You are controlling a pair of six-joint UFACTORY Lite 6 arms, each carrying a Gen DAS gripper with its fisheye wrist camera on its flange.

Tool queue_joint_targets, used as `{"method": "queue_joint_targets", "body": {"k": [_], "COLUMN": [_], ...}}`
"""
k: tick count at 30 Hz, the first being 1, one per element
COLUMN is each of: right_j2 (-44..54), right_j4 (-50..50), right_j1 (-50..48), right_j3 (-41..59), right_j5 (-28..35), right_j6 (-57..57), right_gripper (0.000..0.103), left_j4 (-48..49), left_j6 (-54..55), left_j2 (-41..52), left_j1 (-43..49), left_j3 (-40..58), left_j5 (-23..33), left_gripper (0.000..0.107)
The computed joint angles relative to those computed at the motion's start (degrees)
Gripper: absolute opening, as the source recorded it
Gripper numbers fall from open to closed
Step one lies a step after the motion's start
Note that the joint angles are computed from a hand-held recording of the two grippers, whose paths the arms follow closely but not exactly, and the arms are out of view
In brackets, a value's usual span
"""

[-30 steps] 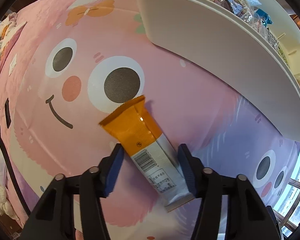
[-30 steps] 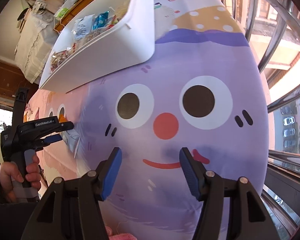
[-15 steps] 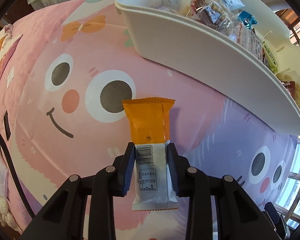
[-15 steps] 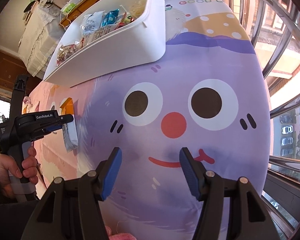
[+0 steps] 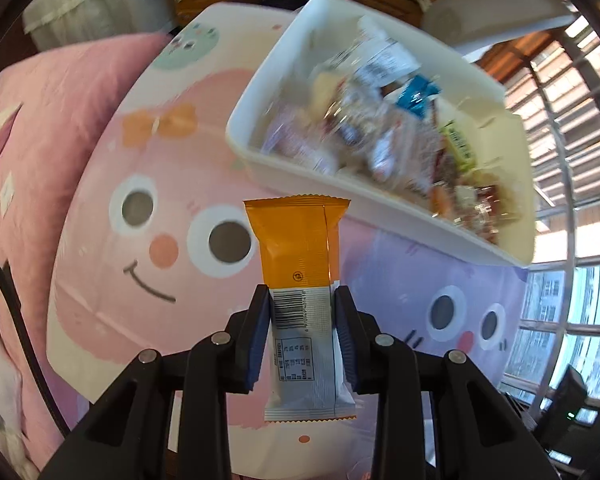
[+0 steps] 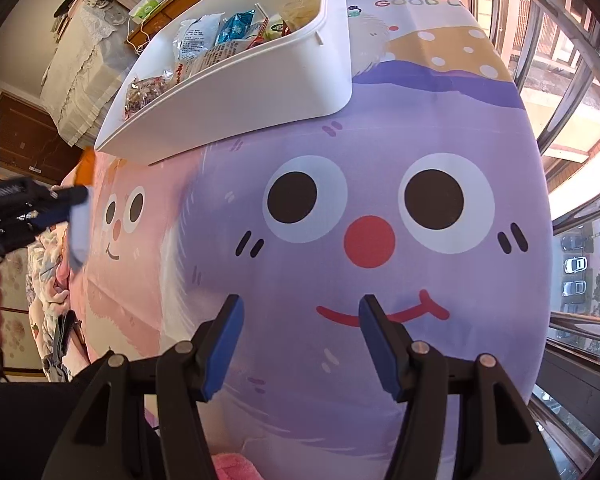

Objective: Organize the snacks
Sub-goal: 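Carry the bar over the basket and open the left tool to drop it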

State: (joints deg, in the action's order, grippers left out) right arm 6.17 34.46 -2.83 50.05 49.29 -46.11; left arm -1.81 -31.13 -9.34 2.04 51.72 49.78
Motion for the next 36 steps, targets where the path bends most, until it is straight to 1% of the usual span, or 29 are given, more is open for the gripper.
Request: {"method": "queue_joint_targets", "body": {"k": [3,8,12,15,19,24,28,29,30,32,35,36], "right_j2": [0.04,-1.07,-2.99,-4.68,-7.58,-11.92,-16.22,-17.57,-18.65,-21.08,-25.75,-27.63], "right_j4": [0.82,1.79,2.09,1.89,1.27,0.43,-1.28,-1.87,-2.35,-3.58,-6.02,-7.14], "right_j1": [-0.11,-0.13,-0.67,-0.80,-0.41,0.20,1.13,1.47,1.90,2.89,5.02,6.16], "right_j3": [-0.19,-1.16,-2.41,-3.37,-4.78,-6.86,-8.60,-9.24,-9.70,-10.66,-12.54,-13.24], "right_j5": [-0.28,-1.54,-2.61,-3.57,-5.25,-6.66,-7.17,-7.36,-7.55,-7.78,-7.79,-7.80], "right_j6": [0.63,1.86,2.19,2.81,3.80,5.89,9.25,10.44,11.60,14.53,20.15,22.69], "right_gripper": [0.060,0.060,0.060,0.060,0.062,0.063,0.067,0.070,0.071,0.074,0.075,0.076], "left_j4": [0.61,-1.08,-1.16,-1.65,-1.22,-0.12,-0.52,-0.72,-1.73,-2.10,-3.45,-3.98], "left_j6": [3.31,10.81,14.26,16.90,18.29,19.62,21.28,22.00,23.63,24.90,28.47,29.80], "left_j2": [0.93,7.70,13.54,19.45,25.92,31.18,31.27,30.35,28.98,26.54,21.35,18.81], "left_j1": [-0.19,-0.11,-1.57,-2.67,-4.11,-5.40,-5.48,-5.37,-4.99,-4.60,-3.27,-2.61], "left_j3": [4.84,15.85,24.10,32.14,40.57,48.43,49.43,48.43,47.03,44.41,39.58,37.11], "left_j5": [2.43,5.03,5.24,5.66,5.41,4.91,3.31,2.89,2.26,1.47,1.13,1.00], "left_gripper": [0.030,0.030,0.031,0.031,0.031,0.031,0.032,0.036,0.047,0.058,0.059,0.060]}}
